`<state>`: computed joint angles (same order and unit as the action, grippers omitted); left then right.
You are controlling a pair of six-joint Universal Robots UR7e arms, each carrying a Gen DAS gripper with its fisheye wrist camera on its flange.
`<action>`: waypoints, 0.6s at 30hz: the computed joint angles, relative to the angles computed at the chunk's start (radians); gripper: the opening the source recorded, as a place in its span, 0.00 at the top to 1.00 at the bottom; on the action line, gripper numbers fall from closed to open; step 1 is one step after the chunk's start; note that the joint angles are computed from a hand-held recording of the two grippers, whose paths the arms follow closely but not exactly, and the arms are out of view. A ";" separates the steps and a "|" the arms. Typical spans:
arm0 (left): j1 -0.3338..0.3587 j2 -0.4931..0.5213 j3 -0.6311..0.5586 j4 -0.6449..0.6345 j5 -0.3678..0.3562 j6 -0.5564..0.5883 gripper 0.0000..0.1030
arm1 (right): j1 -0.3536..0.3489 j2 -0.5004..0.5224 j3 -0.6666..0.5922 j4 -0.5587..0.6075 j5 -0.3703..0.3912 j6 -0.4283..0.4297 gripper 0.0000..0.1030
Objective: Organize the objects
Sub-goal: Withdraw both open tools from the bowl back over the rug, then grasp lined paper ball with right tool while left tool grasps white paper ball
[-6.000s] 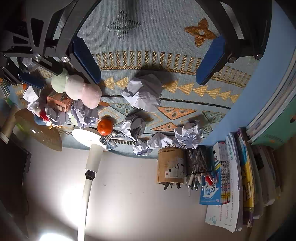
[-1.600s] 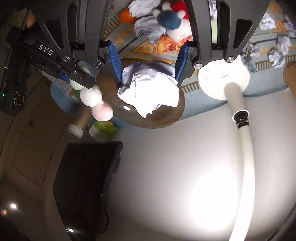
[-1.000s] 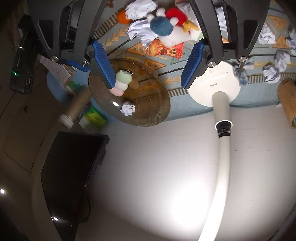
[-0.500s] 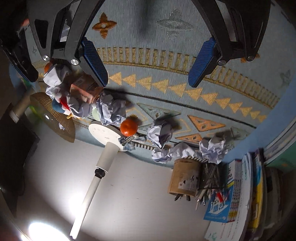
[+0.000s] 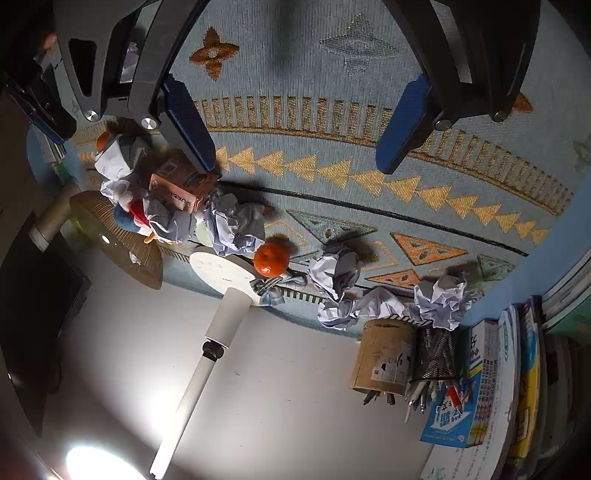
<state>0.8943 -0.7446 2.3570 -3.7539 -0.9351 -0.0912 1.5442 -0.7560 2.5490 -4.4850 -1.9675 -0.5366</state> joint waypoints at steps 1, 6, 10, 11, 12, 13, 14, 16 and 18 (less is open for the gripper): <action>-0.001 0.001 -0.001 0.004 0.000 0.002 0.15 | -0.003 -0.001 0.020 -0.003 -0.006 0.005 0.26; -0.017 0.011 0.003 -0.007 0.019 0.012 0.15 | -0.033 0.019 0.099 0.037 0.011 0.090 0.26; -0.020 0.005 0.004 0.011 0.023 0.004 0.15 | -0.013 0.007 0.076 0.164 0.020 0.097 0.26; -0.018 -0.004 0.004 0.026 0.022 -0.005 0.15 | 0.017 0.017 0.050 0.182 -0.030 0.092 0.26; -0.012 -0.015 0.002 0.046 0.018 -0.014 0.15 | 0.052 0.032 0.016 0.200 -0.103 0.089 0.26; -0.005 -0.029 -0.002 0.067 0.016 -0.019 0.15 | 0.073 0.044 -0.014 0.215 -0.160 0.086 0.26; 0.001 -0.043 -0.009 0.087 0.024 -0.020 0.15 | 0.081 0.046 -0.036 0.240 -0.197 0.089 0.26; 0.015 -0.074 -0.040 0.157 0.055 -0.013 0.15 | 0.064 0.021 -0.060 0.328 -0.208 0.120 0.26; 0.038 -0.100 -0.100 0.297 0.071 -0.008 0.15 | 0.037 -0.007 -0.076 0.421 -0.174 0.157 0.29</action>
<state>0.9318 -0.8445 2.2570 -3.4571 -0.8636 -0.0996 1.5814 -0.7628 2.4732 -4.0639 -2.1412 -0.3795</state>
